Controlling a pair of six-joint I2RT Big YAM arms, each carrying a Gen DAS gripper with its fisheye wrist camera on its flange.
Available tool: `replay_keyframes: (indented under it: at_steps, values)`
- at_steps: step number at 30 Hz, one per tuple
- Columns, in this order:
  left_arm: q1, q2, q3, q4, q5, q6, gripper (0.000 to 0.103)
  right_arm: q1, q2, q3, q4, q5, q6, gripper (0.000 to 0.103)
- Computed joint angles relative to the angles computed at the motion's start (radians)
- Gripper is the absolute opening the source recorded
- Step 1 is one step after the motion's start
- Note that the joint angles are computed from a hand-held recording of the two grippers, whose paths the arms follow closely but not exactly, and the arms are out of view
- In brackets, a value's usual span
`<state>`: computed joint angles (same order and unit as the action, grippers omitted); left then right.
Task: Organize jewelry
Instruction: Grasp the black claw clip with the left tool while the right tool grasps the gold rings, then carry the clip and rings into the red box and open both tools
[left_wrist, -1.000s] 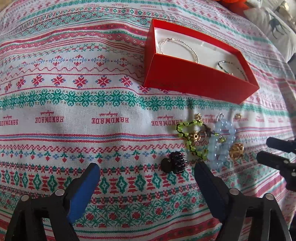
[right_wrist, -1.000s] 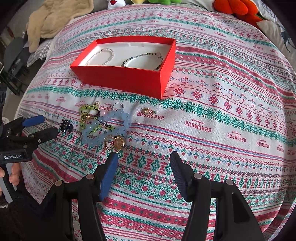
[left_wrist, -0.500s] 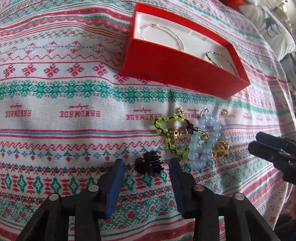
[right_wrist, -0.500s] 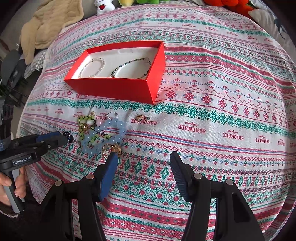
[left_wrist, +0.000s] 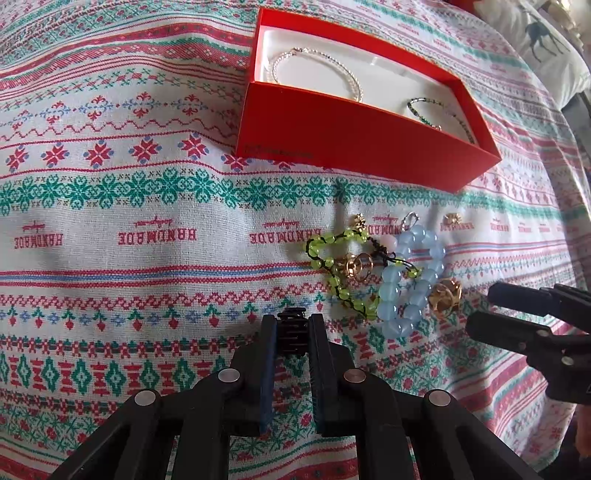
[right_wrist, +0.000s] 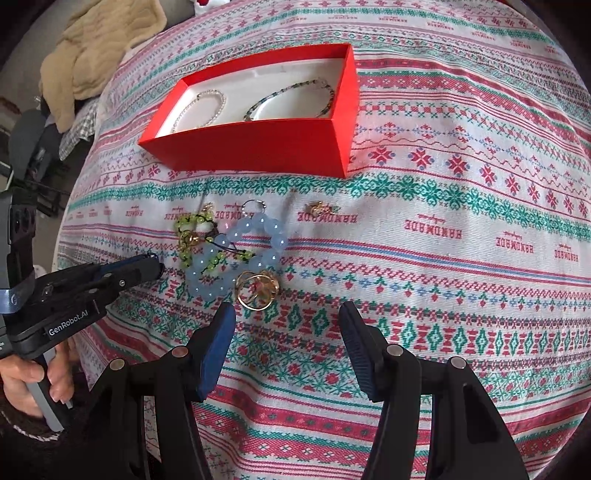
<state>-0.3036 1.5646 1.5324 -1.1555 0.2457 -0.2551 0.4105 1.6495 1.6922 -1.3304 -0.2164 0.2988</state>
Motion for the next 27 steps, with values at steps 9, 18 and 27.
replay_keyframes:
  at_steps: [9,18,27]
  values:
    - [0.004,-0.022,-0.013,0.003,-0.01,0.0,0.011,0.016,0.026,0.012,0.013,-0.043,0.035,0.06]
    - [0.02,-0.059,-0.042,0.002,-0.002,0.007,0.011,0.017,0.069,0.046,0.004,-0.097,0.095,0.039]
    - [0.03,-0.088,-0.062,0.004,-0.005,0.002,0.011,0.023,0.066,0.039,0.008,-0.07,0.101,0.03]
